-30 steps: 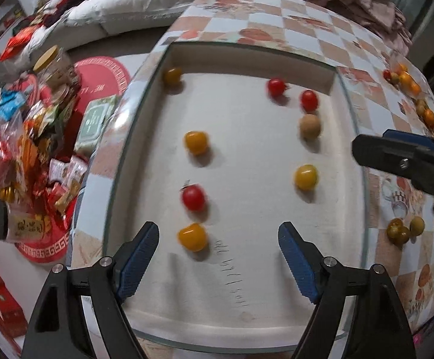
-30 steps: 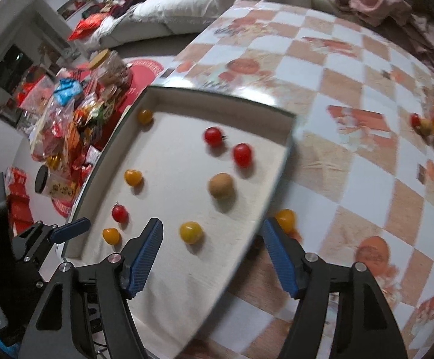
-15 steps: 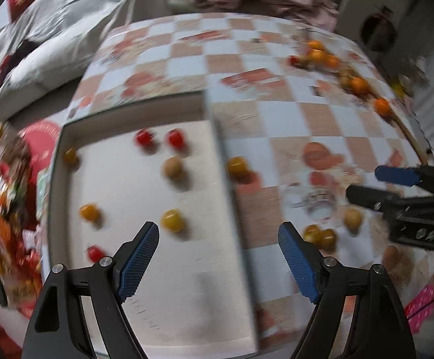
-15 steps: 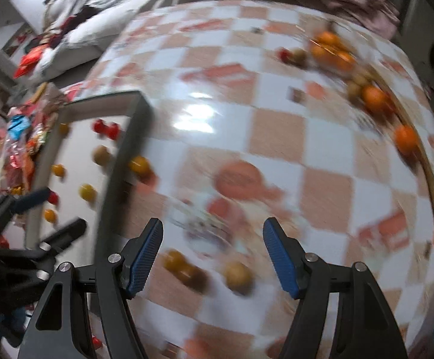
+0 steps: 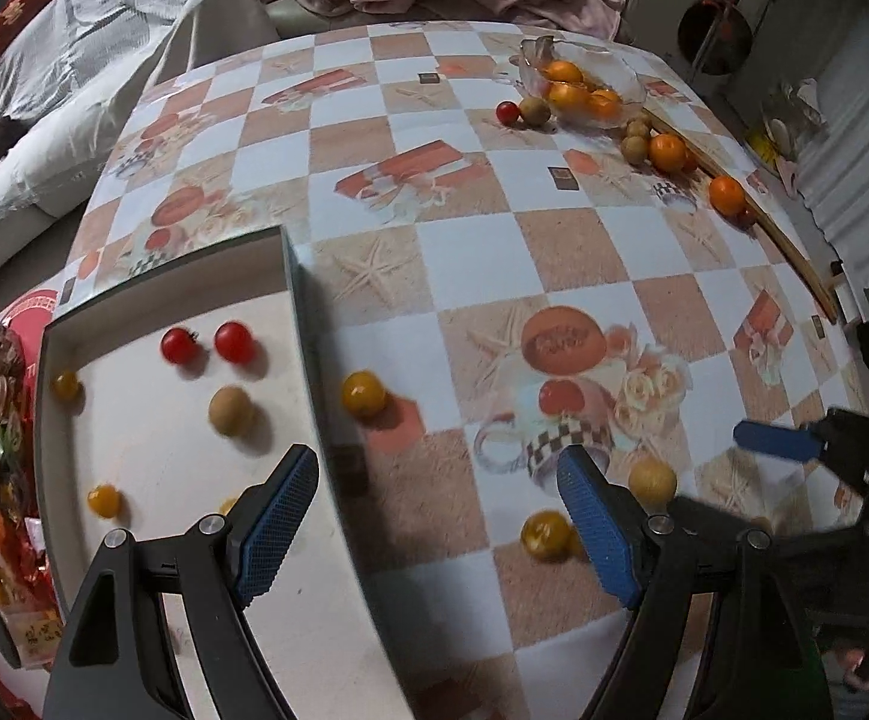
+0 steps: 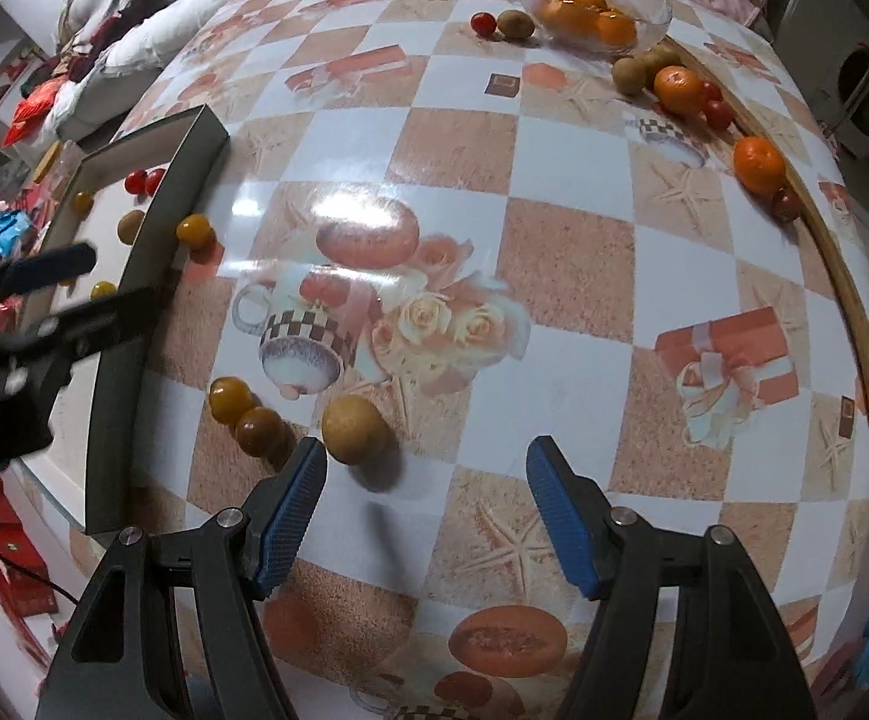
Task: Organize fruits
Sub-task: 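Move both open tools back over the remaining table fruit, then grasp a brown kiwi with the right tool while the left grasps a yellow tomato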
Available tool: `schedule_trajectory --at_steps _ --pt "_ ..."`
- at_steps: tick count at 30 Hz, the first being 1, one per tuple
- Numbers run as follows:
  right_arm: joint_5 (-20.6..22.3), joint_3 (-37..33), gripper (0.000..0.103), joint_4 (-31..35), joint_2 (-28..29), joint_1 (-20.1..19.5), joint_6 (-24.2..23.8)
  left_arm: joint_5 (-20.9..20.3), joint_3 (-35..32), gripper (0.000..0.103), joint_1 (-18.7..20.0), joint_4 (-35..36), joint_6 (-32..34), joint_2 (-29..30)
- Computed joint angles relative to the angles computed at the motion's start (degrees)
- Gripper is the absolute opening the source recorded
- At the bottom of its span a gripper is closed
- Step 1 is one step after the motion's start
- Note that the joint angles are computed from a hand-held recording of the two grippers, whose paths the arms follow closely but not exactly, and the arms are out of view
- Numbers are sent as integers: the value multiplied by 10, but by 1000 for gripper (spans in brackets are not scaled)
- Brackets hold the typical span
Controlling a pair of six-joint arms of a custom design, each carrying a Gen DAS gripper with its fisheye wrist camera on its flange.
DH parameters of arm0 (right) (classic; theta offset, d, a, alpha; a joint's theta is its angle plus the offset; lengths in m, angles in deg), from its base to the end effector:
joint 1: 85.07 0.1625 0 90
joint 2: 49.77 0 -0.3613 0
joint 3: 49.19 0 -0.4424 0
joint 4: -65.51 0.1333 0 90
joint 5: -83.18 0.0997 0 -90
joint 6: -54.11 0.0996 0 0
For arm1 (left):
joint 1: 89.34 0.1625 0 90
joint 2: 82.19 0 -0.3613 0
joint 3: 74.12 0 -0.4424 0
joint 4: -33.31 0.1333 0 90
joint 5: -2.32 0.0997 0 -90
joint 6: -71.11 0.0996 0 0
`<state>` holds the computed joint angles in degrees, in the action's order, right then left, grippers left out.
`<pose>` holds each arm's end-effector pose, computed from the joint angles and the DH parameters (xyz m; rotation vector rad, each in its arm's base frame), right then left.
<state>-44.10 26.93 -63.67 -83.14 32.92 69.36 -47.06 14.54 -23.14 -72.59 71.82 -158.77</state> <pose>0.4029 -0.6026 -0.0244 0.3040 -2.4858 0.2387 -0.0693 -0.6481 0.3526 0.4899 2.3978 -0.2612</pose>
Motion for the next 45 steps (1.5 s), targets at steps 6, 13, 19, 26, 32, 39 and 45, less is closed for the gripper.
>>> schedule_trajectory --at_steps 6,13,19,26,32,39,45 --pt "2 -12 68 -12 18 -2 -15 10 -23 82 5 11 -7 31" --pt "-4 -20 56 -22 35 -1 -31 15 -35 82 12 13 -17 54" --pt "-2 -20 49 -30 34 -2 -28 16 -37 82 21 9 -34 60" --pt "-4 -15 49 -39 32 -3 -33 23 -25 82 19 -8 -12 55" --pt "-11 -14 40 -52 37 -1 -37 17 -32 82 20 -1 -21 59" --pt "-7 -5 28 -57 25 -7 -21 8 -13 82 12 7 -22 37" --pt "-29 14 28 -51 3 -14 -6 -5 25 82 -1 26 -20 1"
